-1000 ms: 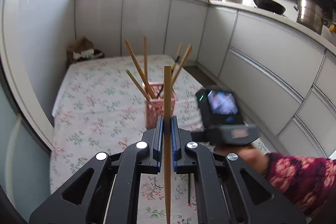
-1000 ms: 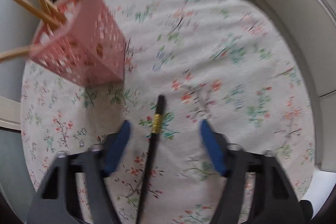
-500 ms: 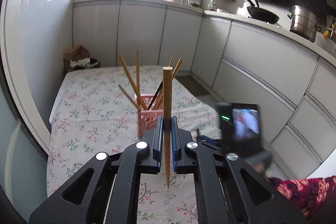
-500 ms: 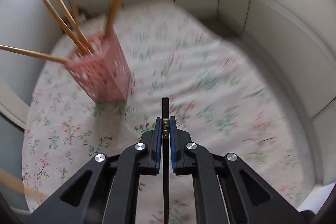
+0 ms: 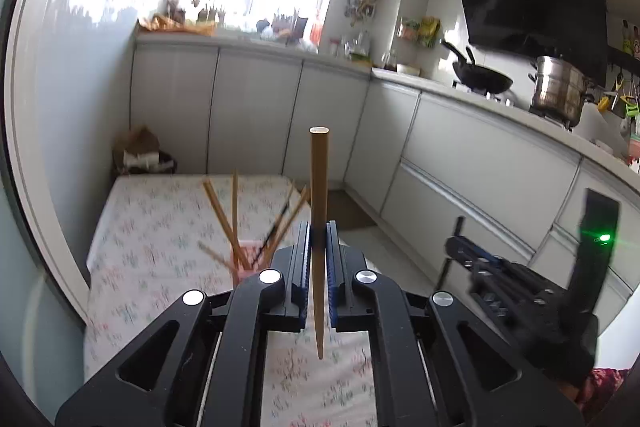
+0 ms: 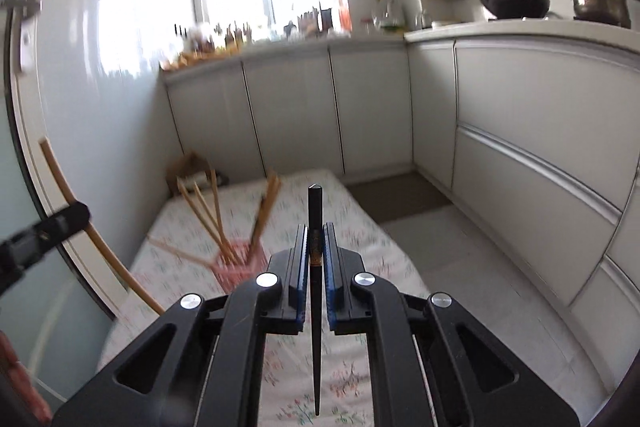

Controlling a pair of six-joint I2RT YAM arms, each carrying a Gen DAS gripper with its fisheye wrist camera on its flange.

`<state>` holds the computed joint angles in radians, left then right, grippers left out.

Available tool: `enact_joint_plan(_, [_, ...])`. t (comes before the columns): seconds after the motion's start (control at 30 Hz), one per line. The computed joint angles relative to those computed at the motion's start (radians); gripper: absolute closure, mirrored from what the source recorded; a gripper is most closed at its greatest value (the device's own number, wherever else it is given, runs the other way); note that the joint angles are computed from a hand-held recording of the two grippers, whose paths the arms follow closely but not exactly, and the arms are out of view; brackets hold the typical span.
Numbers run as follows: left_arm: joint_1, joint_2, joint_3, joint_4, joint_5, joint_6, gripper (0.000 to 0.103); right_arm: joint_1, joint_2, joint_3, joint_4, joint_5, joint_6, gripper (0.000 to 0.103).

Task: Organize utensils
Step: 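Carry both chopsticks over the pink cup and open both grippers to drop them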

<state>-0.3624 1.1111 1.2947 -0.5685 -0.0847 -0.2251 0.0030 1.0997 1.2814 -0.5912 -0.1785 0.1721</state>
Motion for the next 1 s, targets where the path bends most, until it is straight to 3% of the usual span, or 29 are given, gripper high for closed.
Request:
enact_joint_plan(0.13, [0.024, 0.086, 0.145, -0.01, -0.007, 0.038, 0.097, -0.057, 0.087, 0.14, -0.009, -0.068, 0.033, 0.096])
enact_joint_plan(0.37, [0.07, 0.285, 0.326, 0.05, -0.05, 0.122, 0.097, -0.011, 0.267, 0.329, 0.092, -0.056, 0.083, 0.096])
enact_joint_plan(0.7, [0.176, 0.496, 0.338, 0.178, -0.013, 0.111, 0.096, 0.136, 0.483, 0.444, 0.199, 0.033, 0.096, 0.096])
enact_joint_plan(0.77, [0.182, 0.517, 0.32, 0.195, -0.011, 0.111, 0.096, 0.159, 0.479, 0.398, 0.224, 0.053, 0.099, 0.096])
enact_joint_plan(0.8, [0.182, 0.528, 0.314, 0.196, -0.009, 0.107, 0.091, 0.166, 0.499, 0.407, 0.224, 0.058, 0.101, 0.096])
enact_joint_plan(0.83, [0.18, 0.531, 0.296, 0.206, -0.016, 0.101, 0.085, 0.174, 0.508, 0.404, 0.228, 0.061, 0.105, 0.096])
enact_joint_plan(1.0, [0.21, 0.419, 0.183, 0.297, 0.018, 0.046, 0.084, 0.197, 0.531, 0.395, 0.252, 0.074, 0.106, 0.096])
